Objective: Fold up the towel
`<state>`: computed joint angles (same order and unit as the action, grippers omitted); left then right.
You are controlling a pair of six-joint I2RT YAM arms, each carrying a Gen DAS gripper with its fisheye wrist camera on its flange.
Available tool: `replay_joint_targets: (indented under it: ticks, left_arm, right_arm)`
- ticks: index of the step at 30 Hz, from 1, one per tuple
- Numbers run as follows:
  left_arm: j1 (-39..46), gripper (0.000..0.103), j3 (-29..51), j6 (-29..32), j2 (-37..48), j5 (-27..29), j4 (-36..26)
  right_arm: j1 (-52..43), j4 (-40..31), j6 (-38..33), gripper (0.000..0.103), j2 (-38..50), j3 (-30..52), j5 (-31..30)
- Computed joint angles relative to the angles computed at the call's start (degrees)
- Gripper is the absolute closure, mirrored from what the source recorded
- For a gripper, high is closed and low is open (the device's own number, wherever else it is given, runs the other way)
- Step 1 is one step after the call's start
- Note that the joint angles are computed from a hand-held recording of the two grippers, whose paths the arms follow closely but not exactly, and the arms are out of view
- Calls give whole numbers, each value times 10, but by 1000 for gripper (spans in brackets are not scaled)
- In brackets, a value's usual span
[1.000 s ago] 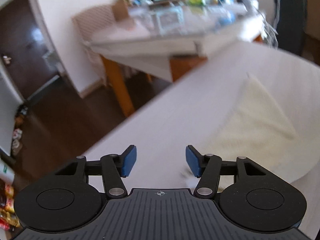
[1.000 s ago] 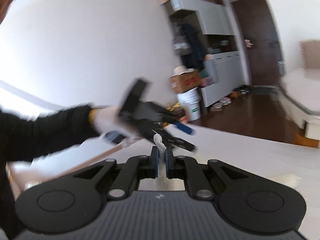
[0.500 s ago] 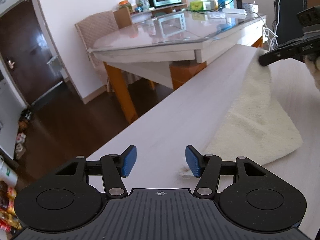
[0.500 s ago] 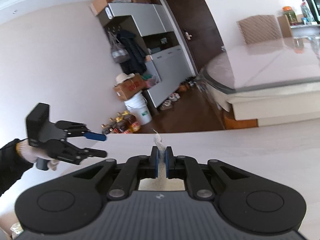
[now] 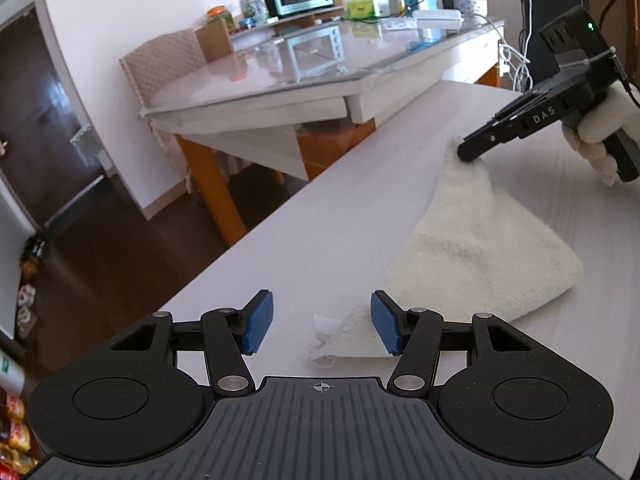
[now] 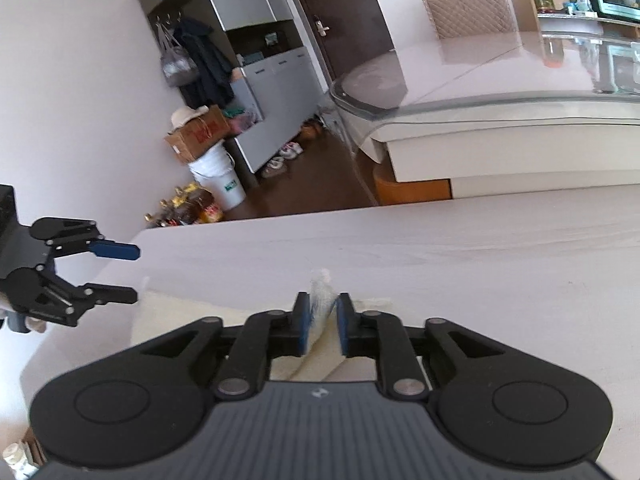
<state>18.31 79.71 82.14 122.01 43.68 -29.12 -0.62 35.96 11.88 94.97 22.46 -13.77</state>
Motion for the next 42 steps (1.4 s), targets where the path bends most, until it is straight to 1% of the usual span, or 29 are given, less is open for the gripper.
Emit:
replay_joint_targets:
  ticks: [1, 2, 3, 5, 7, 9, 10, 12, 13, 14, 15, 17, 18, 21, 23, 25, 30, 32, 36, 37, 38, 40, 42]
  left_arm:
    - [-1, 44, -1, -1, 1, -2, 2]
    - [-2, 44, -3, -3, 1, -4, 7]
    - [-2, 44, -6, -5, 1, -6, 12]
    - [-4, 44, -12, -8, 0, -8, 23]
    - [-5, 44, -15, -9, -1, -8, 26]
    - [-6, 44, -26, -21, -6, 1, 42]
    - [-6, 44, -29, -29, -8, 5, 48]
    - [-9, 44, -38, -48, -12, 9, 65]
    - [-11, 44, -42, -57, -14, 11, 74]
    - [-14, 44, -47, -66, -15, 10, 84]
    - [-17, 44, -52, -72, -16, 4, 94]
    - [-21, 43, -60, -79, -15, -5, 112]
    - [-23, 43, -61, -82, -13, -9, 117]
    - [-24, 42, -64, -89, -7, -16, 127]
    - [-22, 42, -65, -90, -3, -16, 126]
    - [-22, 42, -65, -89, -1, -15, 124]
    - [-16, 43, -82, -76, -9, -9, 117]
    - [-12, 42, -90, -70, -15, -5, 113]
    - [0, 42, -112, -80, -39, 14, 116]
    - [2, 42, -119, -82, -45, 18, 119]
    - [6, 41, -132, -84, -55, 20, 130]
    - [8, 41, -147, -95, -63, 18, 149]
    - [7, 41, -155, -113, -62, 9, 170]
  right_arm:
    - [6, -6, -5, 85, -7, -2, 15]
    - [4, -5, -7, 83, -6, -3, 16]
    - [11, -7, -7, 81, -21, -11, 46]
    - [19, -9, -3, 76, -43, -24, 67]
    - [24, 3, 12, 75, -63, -42, 79]
    - [40, 13, 17, 73, -85, -58, 98]
    - [45, 19, 15, 74, -88, -61, 98]
    - [78, 12, -24, 75, -95, -58, 98]
    - [101, 2, -56, 75, -88, -49, 105]
    - [107, -2, -64, 76, -85, -44, 107]
    - [128, -24, -96, 78, -72, -26, 114]
    - [153, -35, -139, 79, -49, -8, 144]
    - [157, -39, -151, 79, -41, -3, 151]
    - [184, -56, -183, 79, -34, -2, 204]
    - [187, -67, -179, 79, -42, -10, 205]
    - [193, -63, -168, 79, -49, -26, 209]
    - [219, -87, -129, 78, -97, -58, 229]
    - [225, -113, -115, 78, -126, -66, 229]
    - [223, -146, -96, 79, -200, -84, 214]
    - [222, -149, -91, 79, -216, -88, 203]
    - [218, -144, -93, 79, -213, -89, 196]
    - [237, -150, -98, 79, -222, -87, 184]
    - [252, -140, -110, 79, -203, -84, 185]
